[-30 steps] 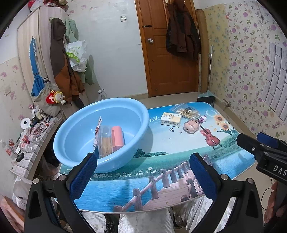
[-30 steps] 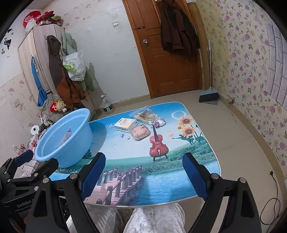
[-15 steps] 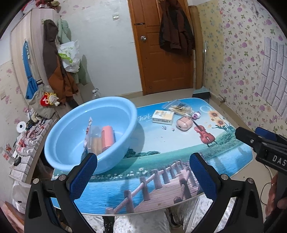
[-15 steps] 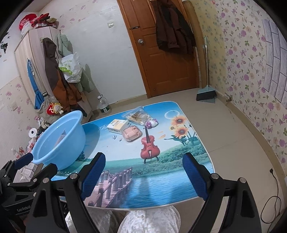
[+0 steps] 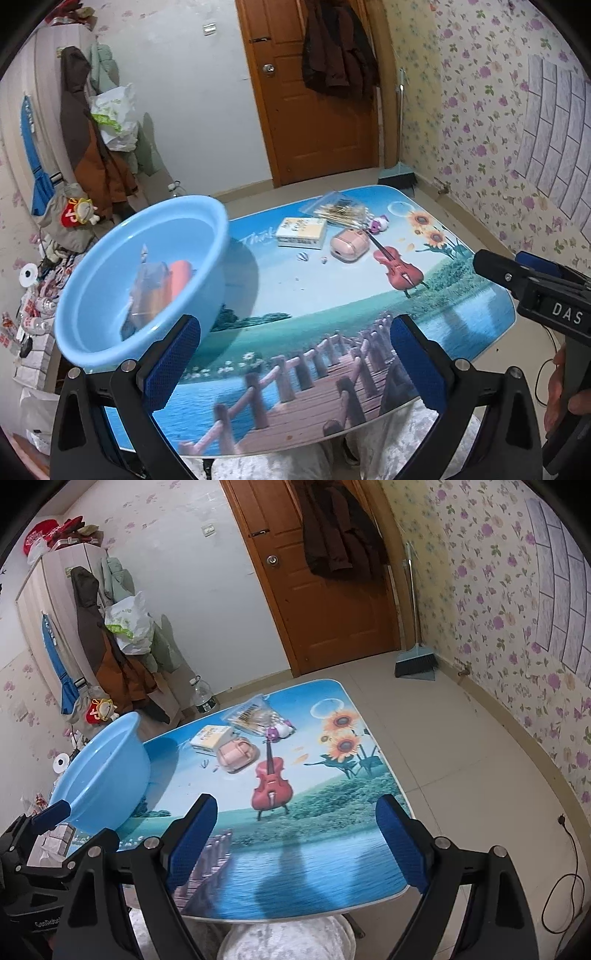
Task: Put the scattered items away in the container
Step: 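Withdraw both tools from the basin back over the table, then grasp the pink case with the left tool while the right tool approaches the figurine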
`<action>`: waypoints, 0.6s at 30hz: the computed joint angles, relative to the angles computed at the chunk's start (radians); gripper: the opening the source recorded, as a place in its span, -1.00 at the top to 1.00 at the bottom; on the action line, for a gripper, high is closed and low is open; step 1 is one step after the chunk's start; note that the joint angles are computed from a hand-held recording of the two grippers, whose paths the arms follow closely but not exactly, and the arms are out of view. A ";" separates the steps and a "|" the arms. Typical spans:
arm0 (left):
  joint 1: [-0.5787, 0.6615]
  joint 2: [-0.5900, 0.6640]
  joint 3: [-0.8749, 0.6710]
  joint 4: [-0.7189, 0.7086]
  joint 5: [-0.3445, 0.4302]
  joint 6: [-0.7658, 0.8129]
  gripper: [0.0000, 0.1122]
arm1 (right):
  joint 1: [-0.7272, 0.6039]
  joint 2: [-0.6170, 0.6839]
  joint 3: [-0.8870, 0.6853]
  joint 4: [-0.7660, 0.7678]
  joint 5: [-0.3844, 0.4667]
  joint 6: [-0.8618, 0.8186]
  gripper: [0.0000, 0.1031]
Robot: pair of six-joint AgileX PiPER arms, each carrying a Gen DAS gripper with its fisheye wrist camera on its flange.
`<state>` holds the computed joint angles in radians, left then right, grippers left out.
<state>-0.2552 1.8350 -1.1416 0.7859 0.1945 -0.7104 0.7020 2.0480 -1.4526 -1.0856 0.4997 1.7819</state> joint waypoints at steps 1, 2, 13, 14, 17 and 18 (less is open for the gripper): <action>-0.006 0.014 -0.011 -0.016 0.002 0.017 -0.84 | -0.007 0.002 0.006 -0.010 -0.008 0.013 -0.73; -0.010 0.027 -0.024 -0.038 0.007 0.039 -0.84 | -0.016 0.003 0.017 -0.030 -0.023 0.039 -0.73; -0.063 0.231 -0.273 -0.297 0.124 0.251 -0.84 | -0.113 0.043 -0.007 -0.050 -0.124 -0.059 -0.64; -0.067 0.255 -0.307 -0.309 0.146 0.255 -0.84 | -0.124 0.059 -0.034 0.000 -0.128 -0.143 -0.59; -0.070 0.327 -0.411 -0.384 0.203 0.293 -0.84 | -0.152 0.111 -0.121 0.166 -0.128 -0.386 -0.47; -0.069 0.344 -0.438 -0.402 0.217 0.302 -0.84 | -0.161 0.129 -0.150 0.219 -0.130 -0.459 -0.45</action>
<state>-0.3246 2.1789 -1.5796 0.3838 0.4111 -0.4084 0.5411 2.1768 -1.6025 -0.8662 0.3701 1.3229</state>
